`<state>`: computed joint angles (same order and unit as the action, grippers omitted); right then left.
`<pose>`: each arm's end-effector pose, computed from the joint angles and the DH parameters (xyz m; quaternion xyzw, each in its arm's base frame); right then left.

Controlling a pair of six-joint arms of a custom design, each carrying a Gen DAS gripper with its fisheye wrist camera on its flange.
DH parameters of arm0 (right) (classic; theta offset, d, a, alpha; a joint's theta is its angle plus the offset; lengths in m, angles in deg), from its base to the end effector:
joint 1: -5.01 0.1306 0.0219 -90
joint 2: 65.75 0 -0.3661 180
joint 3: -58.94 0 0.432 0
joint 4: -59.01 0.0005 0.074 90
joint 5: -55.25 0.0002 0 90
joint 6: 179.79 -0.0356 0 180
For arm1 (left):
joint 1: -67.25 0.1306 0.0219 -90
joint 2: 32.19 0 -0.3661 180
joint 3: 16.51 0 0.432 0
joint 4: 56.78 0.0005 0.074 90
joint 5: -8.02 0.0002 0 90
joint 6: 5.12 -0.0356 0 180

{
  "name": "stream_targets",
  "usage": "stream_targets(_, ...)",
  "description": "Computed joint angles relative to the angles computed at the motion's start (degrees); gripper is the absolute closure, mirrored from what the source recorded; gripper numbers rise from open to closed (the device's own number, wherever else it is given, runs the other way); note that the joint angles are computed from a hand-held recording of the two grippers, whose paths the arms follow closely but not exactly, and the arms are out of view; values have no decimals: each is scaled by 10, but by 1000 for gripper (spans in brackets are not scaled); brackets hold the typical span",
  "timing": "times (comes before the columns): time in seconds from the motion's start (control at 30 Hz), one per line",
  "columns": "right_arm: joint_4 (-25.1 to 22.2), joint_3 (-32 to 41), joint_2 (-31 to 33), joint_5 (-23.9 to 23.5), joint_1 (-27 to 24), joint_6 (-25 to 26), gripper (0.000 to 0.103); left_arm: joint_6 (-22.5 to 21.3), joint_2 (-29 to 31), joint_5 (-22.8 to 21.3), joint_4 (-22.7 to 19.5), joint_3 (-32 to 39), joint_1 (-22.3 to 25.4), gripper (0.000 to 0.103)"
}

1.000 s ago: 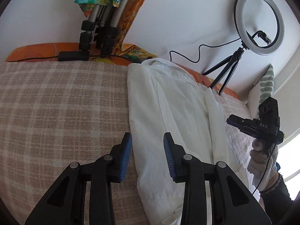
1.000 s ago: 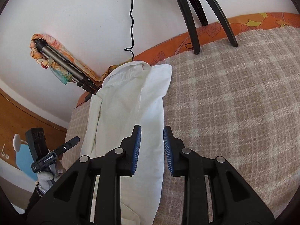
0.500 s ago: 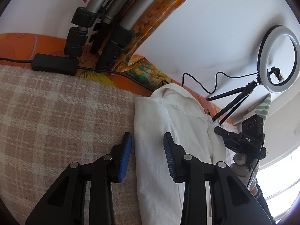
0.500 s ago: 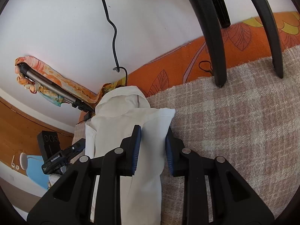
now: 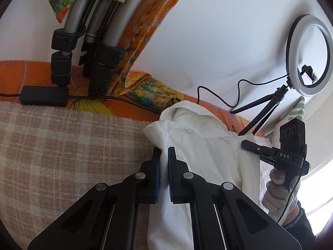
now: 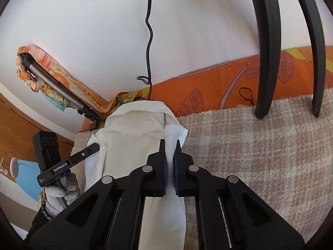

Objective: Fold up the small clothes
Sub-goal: 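Grasp the collar end with both tools and fold it over the hem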

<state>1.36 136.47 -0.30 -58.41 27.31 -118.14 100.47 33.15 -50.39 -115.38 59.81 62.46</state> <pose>0.3341 0.1519 0.4777 -0.0296 0.9089 0.3298 0.2533 0.3605 -0.0494 0.4684 0.0135 0.9025 -0.3113 0.2974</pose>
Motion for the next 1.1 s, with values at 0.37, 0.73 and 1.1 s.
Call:
stream_targets(0.37,-38,46,-57,54,39,6,99,-14,-76,4,-24,25,8,99)
stream_targets(0.73,-135,57,-178,178,157,-41,99,-48,-199,-39,-117,35,-18,100)
stream_targets(1.1,-265,18,-272,474,512,-260,99,-34,-340,-109,-217,-20,-83,100)
